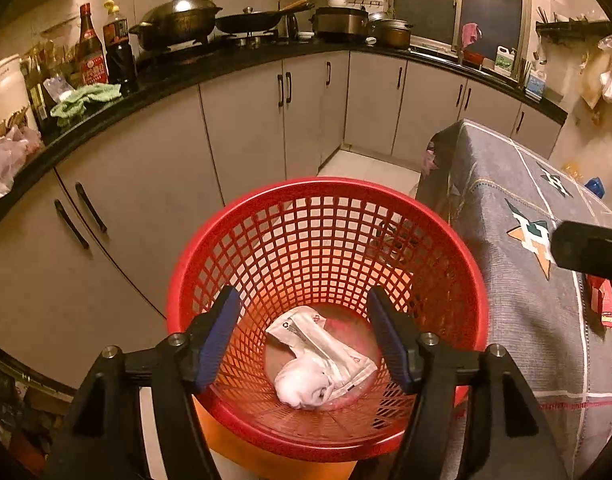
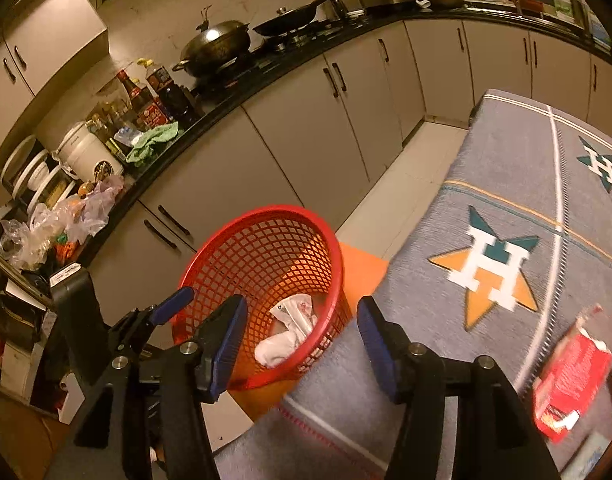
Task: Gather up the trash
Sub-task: 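Carry both items to the red basket and open both tools over it, then return both tools to the table over the remaining trash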
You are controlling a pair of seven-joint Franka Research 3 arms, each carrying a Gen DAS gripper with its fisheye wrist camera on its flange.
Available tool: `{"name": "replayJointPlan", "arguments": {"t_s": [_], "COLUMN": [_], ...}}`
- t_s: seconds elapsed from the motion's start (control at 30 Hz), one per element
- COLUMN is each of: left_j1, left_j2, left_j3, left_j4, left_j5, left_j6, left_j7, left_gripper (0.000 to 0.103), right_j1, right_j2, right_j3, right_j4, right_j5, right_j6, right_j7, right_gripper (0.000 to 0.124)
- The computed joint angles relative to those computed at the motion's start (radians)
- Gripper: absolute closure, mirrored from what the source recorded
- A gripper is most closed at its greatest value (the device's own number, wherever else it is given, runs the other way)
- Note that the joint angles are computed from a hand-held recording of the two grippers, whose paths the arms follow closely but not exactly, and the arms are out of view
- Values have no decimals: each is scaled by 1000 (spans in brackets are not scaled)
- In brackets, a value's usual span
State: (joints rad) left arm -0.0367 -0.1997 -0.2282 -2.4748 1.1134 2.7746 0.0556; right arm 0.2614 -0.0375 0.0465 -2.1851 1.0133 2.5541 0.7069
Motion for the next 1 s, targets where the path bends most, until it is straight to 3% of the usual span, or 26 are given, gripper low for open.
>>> {"name": "replayJointPlan", "arguments": {"t_s": [0.23, 0.53, 0.83, 1.0], "left_j1": [-2, -21, -96, -147], "left_j2": [-61, -145, -194, -128], "left_j3": [-10, -66, -142, -175], "left_j4": [-26, -56, -53, 14], "left_j5": [-27, -82, -156, -178], "left_j6": [14, 10, -13, -14], "left_j7": [9, 21, 65, 113], "left_gripper": [37, 34, 31, 28], "right_j1": [-21, -40, -101, -170], "right_j2": [-111, -240, -391, -442], "right_j3": [-45, -101, -193, -254], "right_j4": [-88, -214, -343, -384], "right_j5": [68, 110, 102, 90], "right_j6": [-31, -42, -95, -121], "right_j7": [-54, -125, -167, -170], "right_gripper": [59, 56, 56, 56]}}
